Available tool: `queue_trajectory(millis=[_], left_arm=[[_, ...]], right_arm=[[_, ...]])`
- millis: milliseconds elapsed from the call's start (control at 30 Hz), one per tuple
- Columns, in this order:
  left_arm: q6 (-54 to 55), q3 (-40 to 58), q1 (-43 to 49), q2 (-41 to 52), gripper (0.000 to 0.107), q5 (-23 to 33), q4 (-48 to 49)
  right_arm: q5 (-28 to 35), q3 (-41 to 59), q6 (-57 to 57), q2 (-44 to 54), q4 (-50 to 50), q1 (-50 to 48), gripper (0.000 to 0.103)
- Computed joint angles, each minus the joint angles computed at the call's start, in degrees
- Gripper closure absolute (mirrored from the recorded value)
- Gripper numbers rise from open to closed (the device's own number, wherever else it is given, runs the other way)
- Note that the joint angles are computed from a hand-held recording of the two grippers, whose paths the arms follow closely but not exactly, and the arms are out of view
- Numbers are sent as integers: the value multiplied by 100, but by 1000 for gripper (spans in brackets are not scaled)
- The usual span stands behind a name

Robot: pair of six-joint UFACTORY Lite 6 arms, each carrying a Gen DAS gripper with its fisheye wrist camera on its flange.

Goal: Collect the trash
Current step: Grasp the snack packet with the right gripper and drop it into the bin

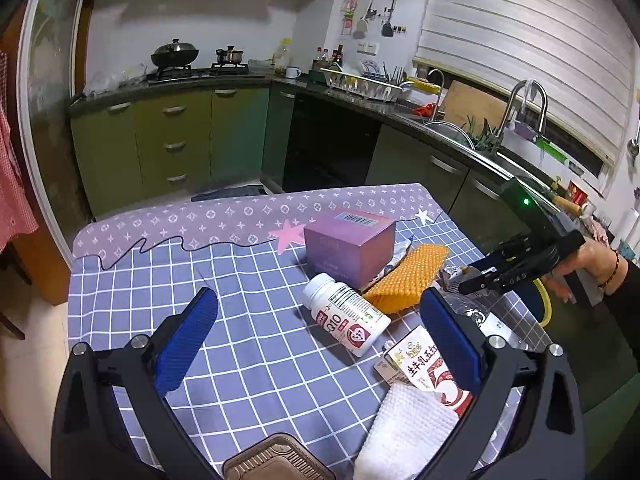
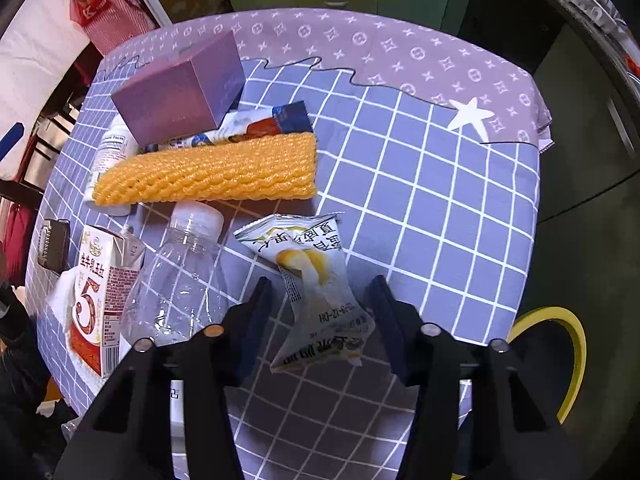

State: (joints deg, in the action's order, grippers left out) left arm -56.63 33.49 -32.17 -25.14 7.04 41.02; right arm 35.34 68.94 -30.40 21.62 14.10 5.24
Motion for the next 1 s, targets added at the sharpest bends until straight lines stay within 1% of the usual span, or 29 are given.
queue_trajectory(millis=[33,100,233,300,433,533,667,733,800,867,967,1000], left_arm=[[-283,11,-76,7,11,76,254],[-898,5,-157,41,11,111,886],[-2038,-66,-393,10,11,241,2036],[-2283,-85,-448,12,11,269,2277],[-2320,-128,-494,-4,11,288,2305],[-2123,-151,-471,-57,11,251,2100],[-2198,-180,-509,-106,11,281,2154],[-2184,-167,-529,-93,11,291,2133],[-2194,-143,-564,-72,11,330,2144],[-2304,-151,-595,-80,11,347,2238],[-2343,-151,-607,-80,11,328,2258],[-2358,-149,-604,-66,11,313,2268]], right_arm=[[-42,5,60,30,-55,18,60],[-79,19,161,108,-106,37,69],[-323,-263,204,-102,-87,50,73],[-362,-451,135,-363,49,-24,83],[-167,-744,-296,-992,436,-557,83],[198,-737,-688,-1321,736,-1294,83],[470,-795,-1242,-1616,1000,-2476,83],[489,-692,-1371,-1468,939,-2994,83],[476,-459,-1370,-1081,774,-3470,81],[333,-277,-1288,-714,581,-3788,79],[219,6,-1276,-194,544,-4169,79],[178,98,-1260,-38,520,-4258,76]])
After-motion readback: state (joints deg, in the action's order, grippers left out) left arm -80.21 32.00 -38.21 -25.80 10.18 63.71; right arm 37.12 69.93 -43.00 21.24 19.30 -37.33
